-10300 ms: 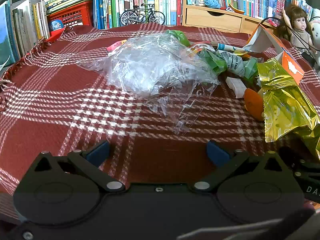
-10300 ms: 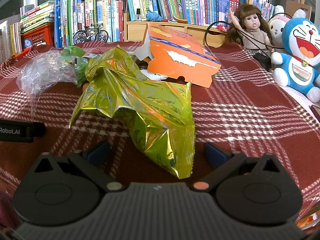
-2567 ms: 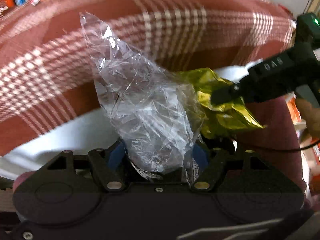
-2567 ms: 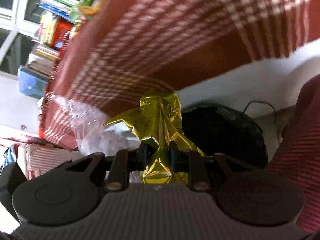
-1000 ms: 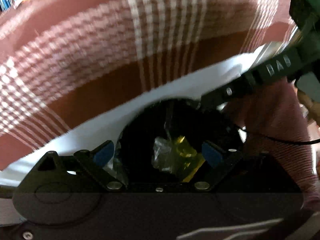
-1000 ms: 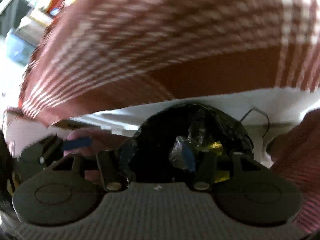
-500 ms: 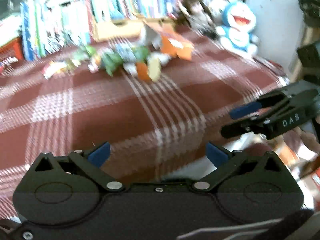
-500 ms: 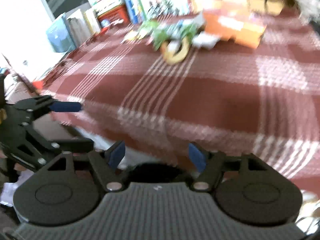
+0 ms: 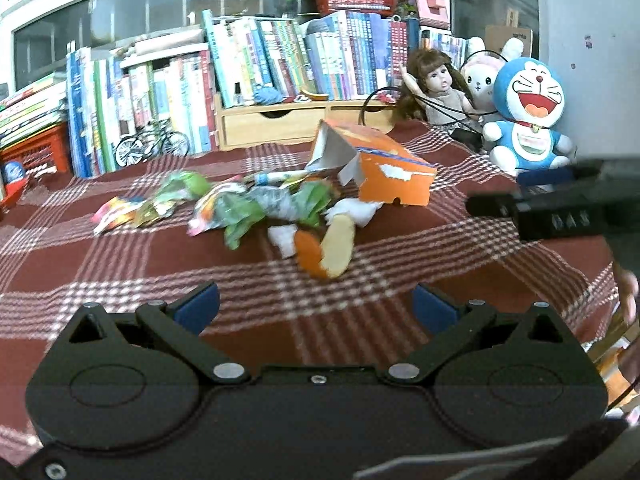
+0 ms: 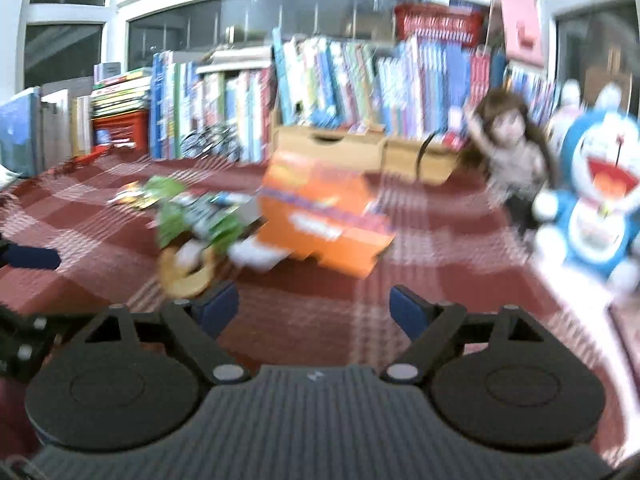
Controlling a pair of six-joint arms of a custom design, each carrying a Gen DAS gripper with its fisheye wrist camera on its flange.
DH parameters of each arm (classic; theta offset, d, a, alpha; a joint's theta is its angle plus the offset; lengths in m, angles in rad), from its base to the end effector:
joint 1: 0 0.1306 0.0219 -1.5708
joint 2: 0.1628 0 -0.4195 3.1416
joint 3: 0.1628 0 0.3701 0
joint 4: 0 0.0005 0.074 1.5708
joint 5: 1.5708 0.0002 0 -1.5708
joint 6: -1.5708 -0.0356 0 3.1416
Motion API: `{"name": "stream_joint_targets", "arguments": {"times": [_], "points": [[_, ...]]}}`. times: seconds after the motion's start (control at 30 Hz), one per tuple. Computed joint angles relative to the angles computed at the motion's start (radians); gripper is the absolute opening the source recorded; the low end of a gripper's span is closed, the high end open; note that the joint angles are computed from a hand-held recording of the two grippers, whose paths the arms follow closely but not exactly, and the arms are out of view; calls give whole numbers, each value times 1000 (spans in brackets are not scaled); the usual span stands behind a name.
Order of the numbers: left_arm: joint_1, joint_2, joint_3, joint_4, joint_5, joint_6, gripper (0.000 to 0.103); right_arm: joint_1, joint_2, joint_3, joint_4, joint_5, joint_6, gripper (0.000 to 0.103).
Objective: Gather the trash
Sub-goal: 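Bring both open tools back over the remaining trash, then lower left tool to orange peel piece while right tool grasps orange cracker box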
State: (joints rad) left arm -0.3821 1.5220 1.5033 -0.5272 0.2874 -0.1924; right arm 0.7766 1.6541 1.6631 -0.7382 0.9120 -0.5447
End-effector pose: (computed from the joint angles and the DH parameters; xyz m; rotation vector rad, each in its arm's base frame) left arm 0.4897 -0.2082 0.4841 0.7635 1.9773 -0.4169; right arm 0.4234 0.3759 0.4768 0.1997 1.9876 -0.2198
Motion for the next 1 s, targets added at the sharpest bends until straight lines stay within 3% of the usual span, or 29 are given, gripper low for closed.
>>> {"name": "stream_joint_targets", "arguments": {"times": [0.2,0.37,0.43,0.57,0.63,0.7,1.0], "points": [[-64,77,37,40,-81,18,102,-66,-13,-24,152,-32,211,95],[-87,139,84,47,-122,110,100,-109,3,-6,210,-97,255,101],[-89,165,112,30,-124,150,95,-124,19,10,219,-128,254,102],[-96,208,156,1,-166,184,77,-146,55,46,238,-177,266,103],[-96,212,157,17,-187,190,64,-154,77,70,240,-197,280,103],[-92,217,164,18,-189,193,45,-158,102,98,235,-212,296,103],[-48,208,168,25,-147,242,36,-157,195,199,210,-163,391,103]]}}
